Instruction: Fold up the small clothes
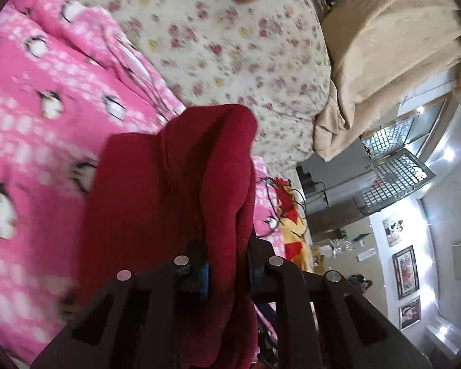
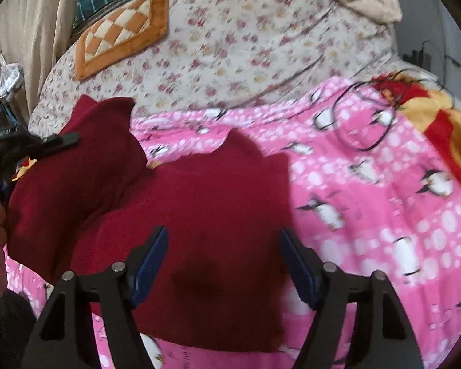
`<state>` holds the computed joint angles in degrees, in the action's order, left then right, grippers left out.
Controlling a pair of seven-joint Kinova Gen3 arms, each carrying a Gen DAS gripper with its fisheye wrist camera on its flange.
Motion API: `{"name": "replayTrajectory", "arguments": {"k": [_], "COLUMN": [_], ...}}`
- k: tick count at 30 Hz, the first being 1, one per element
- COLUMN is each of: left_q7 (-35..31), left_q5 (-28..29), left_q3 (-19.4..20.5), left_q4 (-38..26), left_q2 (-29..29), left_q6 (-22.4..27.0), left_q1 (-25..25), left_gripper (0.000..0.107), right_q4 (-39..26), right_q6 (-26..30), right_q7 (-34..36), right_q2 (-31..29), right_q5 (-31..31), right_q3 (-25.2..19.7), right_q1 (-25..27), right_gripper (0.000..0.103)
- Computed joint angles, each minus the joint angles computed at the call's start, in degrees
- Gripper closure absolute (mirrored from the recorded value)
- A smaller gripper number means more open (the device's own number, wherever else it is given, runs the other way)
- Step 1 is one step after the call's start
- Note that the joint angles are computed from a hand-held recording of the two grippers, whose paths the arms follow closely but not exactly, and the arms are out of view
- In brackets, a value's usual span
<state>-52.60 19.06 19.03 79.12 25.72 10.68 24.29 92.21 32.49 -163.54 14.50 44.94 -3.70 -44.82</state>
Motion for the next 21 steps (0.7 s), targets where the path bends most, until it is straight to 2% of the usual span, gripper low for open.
{"name": "replayTrajectory", "arguments": {"k": [2,5,7,10,12,15,16,18,19,21], "left_q7": [1.2,3.8,8.4,15.4,19.7,26.6,28.3,29.2,28.9,28.1], "left_q5": [0.4,0.1,-2.1,-4.9,-7.0,-13.1,-15.5,-18.8,-19.1,-19.1], "left_q3": [0.0,-1.7,-6.4,-14.1,-17.4,-24.2,-25.4,-25.9,-24.5,-21.0], "left_q4": [-3.7,-9.2,-12.7,-19.7,-22.8,-29.4,-31.0,-32.1,-31.5,-30.7], "left_q2": [2.9,6.8,8.6,12.3,14.2,17.5,18.2,18.5,18.1,17.1], "left_q6": [0.3,1.6,3.4,8.5,11.9,18.9,20.5,21.0,20.1,20.2], "left_q1": [1.9,5.5,10.0,16.2,18.8,24.4,25.6,26.9,26.4,24.9], "left_gripper": [0.107,0.107,0.107,0.107,0.107,0.107,0.105,0.095,0.091,0.089], "right_q4": [2.1,2.7,3.2,5.3,6.3,6.7,6.6,6.6,6.7,7.1], "right_q6": [-0.6,3.7,4.7,2.4,1.3,0.8,0.9,0.7,0.7,1.0], "right_q7": [-4.1,-8.2,-9.3,-11.0,-11.5,-11.5,-11.5,-11.2,-11.4,-12.7], "right_q2": [-1.7,-2.5,-2.9,-4.0,-4.5,-4.8,-4.7,-4.8,-4.9,-5.2], "right_q5": [1.8,2.7,1.3,-0.5,-0.9,-0.5,-0.3,-0.6,-0.6,0.4], "right_q3": [1.3,1.1,0.4,-0.3,-0.6,-1.1,-1.2,-1.4,-1.4,-1.3], "right_q1": [-0.3,0.6,2.5,5.6,6.8,7.6,7.7,8.0,8.1,7.8], "right_gripper": [0.026,0.026,0.026,0.026,0.026,0.026,0.026,0.026,0.026,0.026]}}
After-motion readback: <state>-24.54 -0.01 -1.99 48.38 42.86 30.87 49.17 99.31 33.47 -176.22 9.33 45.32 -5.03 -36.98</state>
